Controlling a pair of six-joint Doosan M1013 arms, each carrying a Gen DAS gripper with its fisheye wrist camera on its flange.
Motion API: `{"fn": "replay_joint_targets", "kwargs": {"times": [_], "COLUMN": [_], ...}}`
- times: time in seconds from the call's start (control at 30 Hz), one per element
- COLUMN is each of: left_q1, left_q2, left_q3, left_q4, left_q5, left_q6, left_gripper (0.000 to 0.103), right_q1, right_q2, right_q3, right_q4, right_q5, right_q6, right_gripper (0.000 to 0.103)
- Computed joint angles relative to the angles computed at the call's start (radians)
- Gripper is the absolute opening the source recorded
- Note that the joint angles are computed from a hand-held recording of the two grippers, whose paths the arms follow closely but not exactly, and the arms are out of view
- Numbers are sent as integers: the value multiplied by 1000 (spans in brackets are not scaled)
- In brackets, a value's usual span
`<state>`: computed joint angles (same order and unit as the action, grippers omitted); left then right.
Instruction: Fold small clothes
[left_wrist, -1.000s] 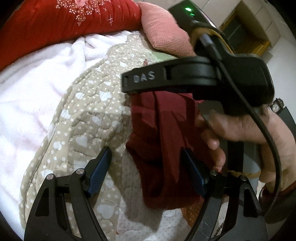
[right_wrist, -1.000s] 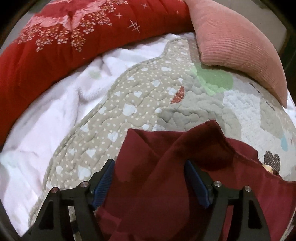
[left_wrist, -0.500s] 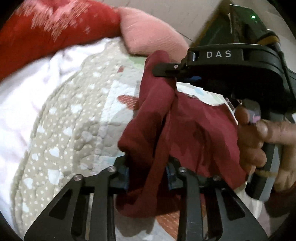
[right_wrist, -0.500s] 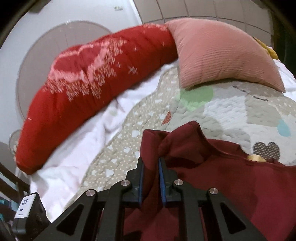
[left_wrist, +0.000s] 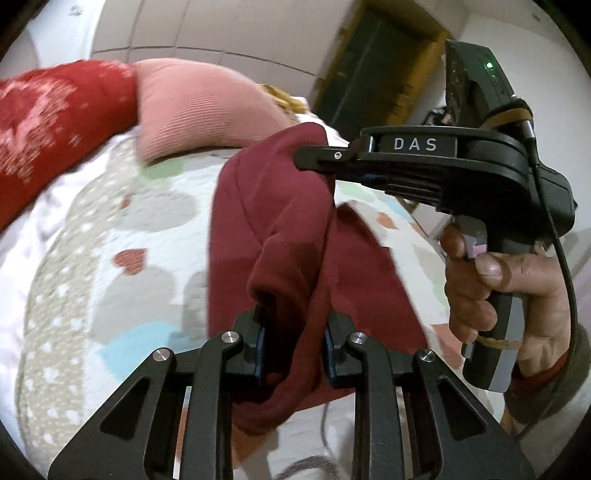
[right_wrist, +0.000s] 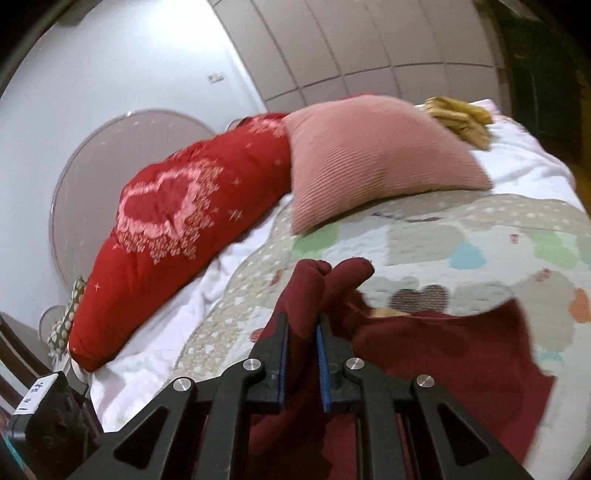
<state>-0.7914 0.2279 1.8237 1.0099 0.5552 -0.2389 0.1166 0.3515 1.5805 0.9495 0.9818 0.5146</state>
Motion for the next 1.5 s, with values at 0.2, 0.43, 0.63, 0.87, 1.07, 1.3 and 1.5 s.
{"fn": "replay_joint_targets", "kwargs": {"times": [0.2,0.43,0.63,0.87,1.07,1.3,1.5], "left_q1": [-14,-11,-6,-28,-51,-35,-25], "left_q2": [85,198,235,158,79,99,147], "left_q3": [-126,-245,-279,-211,-113,-110,-137], "left_q4": [-115,-277,-361,-365,-152,-170,-213], "left_q5": [-9,5,20,-20,71,129,117], "left_q6": [196,378,423,500,291,262,304], "left_gripper": [22,22,26,54,54,54,54], "right_q1": [-92,-166,-168,-190,-208,-164,-138], "right_q2": [-3,40,88,59,-28,-3,-35], "right_q3": [2,-5,-11,20,91,106,154], "right_q4": [18,-10,-90,-80,-41,-199,-238], "right_q5": [6,-9,-65,-105,-26,16,-220], "right_q6": [-2,52,133,130,-21,114,9], "right_gripper": [12,12,10,15,49,34,21]}}
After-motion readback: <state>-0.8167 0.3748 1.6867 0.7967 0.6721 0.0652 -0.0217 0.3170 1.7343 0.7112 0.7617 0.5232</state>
